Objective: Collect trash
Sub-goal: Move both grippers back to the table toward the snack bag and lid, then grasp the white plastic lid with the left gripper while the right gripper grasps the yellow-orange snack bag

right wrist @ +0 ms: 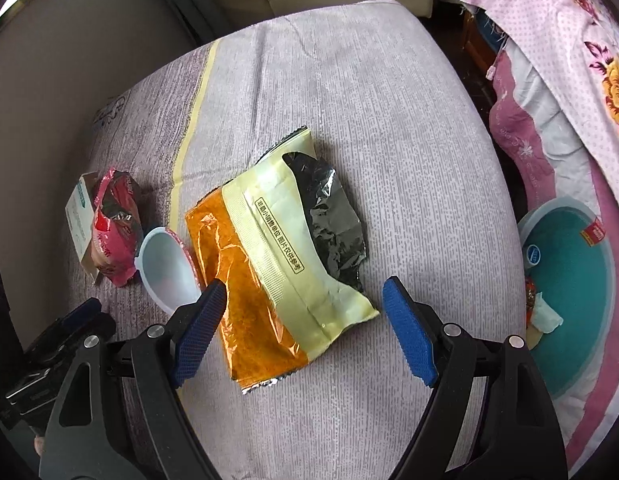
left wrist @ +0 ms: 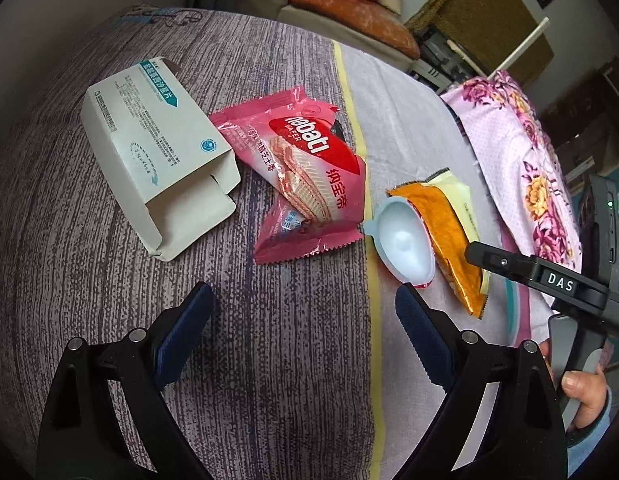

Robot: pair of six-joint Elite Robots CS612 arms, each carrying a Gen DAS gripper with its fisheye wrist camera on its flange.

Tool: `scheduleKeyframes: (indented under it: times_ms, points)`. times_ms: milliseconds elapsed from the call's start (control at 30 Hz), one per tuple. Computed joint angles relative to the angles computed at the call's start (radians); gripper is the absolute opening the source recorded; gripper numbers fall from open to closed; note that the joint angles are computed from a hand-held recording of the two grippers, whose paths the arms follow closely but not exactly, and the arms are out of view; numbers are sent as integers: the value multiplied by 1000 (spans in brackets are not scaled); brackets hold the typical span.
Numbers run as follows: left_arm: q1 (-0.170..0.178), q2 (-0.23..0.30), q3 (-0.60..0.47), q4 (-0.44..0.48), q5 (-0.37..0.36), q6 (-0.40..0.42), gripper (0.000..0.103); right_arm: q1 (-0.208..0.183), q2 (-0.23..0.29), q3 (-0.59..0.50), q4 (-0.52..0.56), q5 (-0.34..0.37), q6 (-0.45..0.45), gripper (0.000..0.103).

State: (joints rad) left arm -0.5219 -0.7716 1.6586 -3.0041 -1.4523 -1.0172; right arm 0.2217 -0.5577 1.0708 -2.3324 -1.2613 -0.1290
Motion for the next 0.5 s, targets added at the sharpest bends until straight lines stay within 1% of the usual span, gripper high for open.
scheduleKeyframes:
  times_ms: [200,233,267,333,367,433,500]
  points:
    - [0,9,-15,20,-8,-5,93,1,23,-23,10,13,-14,76]
    - [0,11,-19,25,-8,-7,93,1,21,-20,4,14,-20,72]
    - [-1,11,-20,27,-9,-7,93,1,19,-14,-4,14,-33,58]
    - [-2,13,-26,37,-8,-6,93,1,16,-7,-9,17,-53,46]
    - [-2,14,-29,40,-6,-5,93,-2,12,1,-14,32,-56,40]
    - [-4,20,-41,43,-4,-8,93,-7,6,11,-23,46,-55,31]
    - [-8,25,-54,45,-2,-16,93,-12,-6,30,-47,61,-58,29]
